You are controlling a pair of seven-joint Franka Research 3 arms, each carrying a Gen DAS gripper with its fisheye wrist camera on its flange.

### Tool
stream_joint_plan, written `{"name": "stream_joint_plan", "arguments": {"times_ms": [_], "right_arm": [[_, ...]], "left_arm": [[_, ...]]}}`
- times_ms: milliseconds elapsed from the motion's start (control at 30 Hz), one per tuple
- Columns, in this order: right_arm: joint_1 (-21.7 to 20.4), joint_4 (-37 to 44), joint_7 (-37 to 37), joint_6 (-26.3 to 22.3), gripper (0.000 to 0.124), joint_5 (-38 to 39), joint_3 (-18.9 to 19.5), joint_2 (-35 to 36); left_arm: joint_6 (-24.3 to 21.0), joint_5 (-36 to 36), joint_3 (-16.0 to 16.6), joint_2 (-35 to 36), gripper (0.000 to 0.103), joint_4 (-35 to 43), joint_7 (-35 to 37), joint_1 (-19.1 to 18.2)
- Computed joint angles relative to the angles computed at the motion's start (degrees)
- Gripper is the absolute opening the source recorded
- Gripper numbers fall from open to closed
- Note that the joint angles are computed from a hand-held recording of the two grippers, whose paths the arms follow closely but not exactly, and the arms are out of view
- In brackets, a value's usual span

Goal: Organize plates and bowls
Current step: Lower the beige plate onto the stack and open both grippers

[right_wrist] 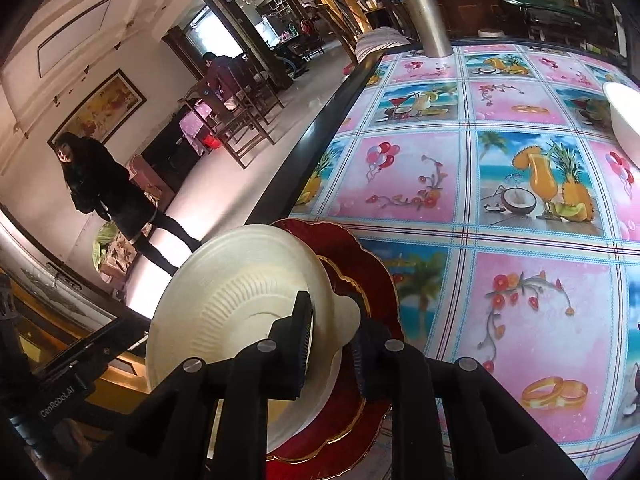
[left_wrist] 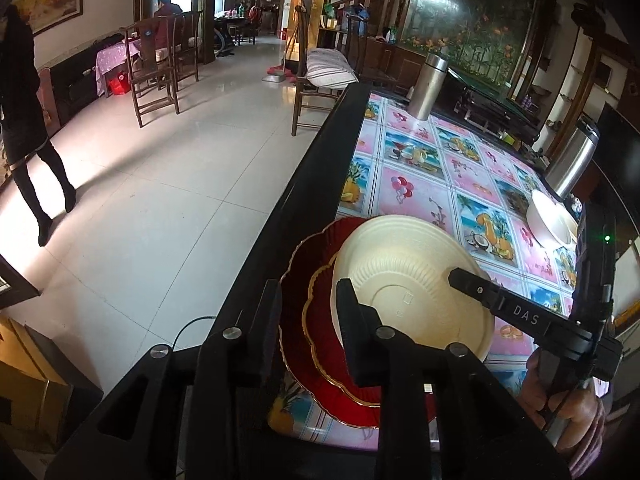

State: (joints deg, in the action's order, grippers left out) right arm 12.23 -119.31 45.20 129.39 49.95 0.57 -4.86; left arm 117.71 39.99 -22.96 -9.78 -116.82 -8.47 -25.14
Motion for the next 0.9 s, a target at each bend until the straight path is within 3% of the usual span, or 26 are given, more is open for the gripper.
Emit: {"name": "stream_joint_plan", "arguments": {"times_ms": [100,167,333,533,700,900], "right_arm": [[-0.2,0.4,-0.7,-0.7,0.026,0.9,-0.2,0.1],[-0.3,0.0,-2.6,-0.1,0.036,3.0,-0.5,-0.8],[-0.3,-2.8,-10.3,5.2,0.045,9.4,-1.6,-5.1],[0.3,-6.9,-20.1,15.8,0.05,12.5,-3.4,-10.0],[-0.6,-6.9,-24.3,19.4,0.05,14.0,-5.9,-10.5],[-3.9,-3.3,-25.7,20.6,0.05,14.4,-8.5,-7.1]], "left_arm": [[-1.6,2.0,-0.8,-0.7,0.026,0.7,-1.5,-0.1],[-3.4,3.7,-1.6,-0.4,0.026,2.1,-1.9,-0.3],[-2.8,7.7,-2.1,3.5,0.026,7.5,-0.3,-1.4],[-0.1,10.8,0.1,16.5,0.031,21.2,6.9,-5.5],[0.7,11.1,3.1,27.3,0.031,34.5,12.3,-9.9],[-2.2,9.1,7.1,40.6,0.031,54.1,20.1,-15.4]]}}
